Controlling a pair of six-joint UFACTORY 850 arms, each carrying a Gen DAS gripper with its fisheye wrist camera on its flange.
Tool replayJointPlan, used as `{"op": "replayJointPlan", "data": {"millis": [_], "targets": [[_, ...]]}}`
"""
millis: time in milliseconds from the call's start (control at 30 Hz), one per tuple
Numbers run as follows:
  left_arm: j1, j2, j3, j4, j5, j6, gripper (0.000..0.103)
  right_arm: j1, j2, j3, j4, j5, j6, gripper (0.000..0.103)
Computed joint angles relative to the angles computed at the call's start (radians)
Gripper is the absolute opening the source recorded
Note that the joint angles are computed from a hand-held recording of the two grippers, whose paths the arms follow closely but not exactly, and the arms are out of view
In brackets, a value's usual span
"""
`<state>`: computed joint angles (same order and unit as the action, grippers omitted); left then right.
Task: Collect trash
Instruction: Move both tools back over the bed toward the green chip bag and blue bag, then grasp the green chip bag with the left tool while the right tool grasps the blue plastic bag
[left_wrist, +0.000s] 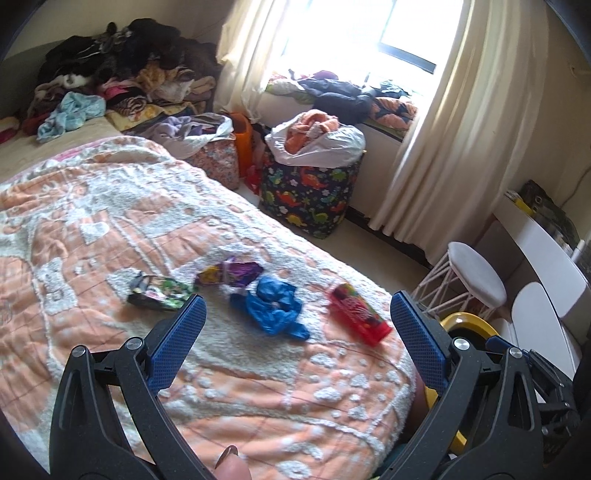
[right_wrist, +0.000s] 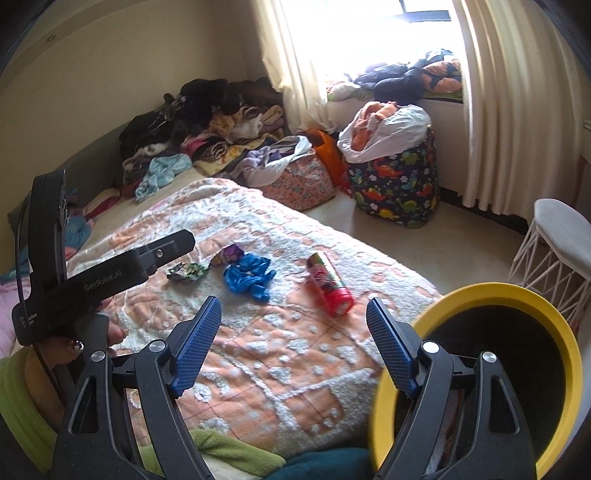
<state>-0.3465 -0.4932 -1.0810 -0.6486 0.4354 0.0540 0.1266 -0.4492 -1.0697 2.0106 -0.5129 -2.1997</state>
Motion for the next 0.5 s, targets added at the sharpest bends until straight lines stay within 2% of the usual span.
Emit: {"op": "replayJointPlan", "data": {"millis": [233, 500], "targets": [[0.046, 0.0, 0.03, 0.004, -0.008, -0.059, 0.092, 0.047, -0.064, -0.075, -0.094, 0.042, 0.083, 0.078], [0.112, -0.014, 0.058, 0.063, -0.034, -0.198, 0.092, 0.093, -0.168, -0.2, -0.299, 0.084, 0.282, 0.078]]}}
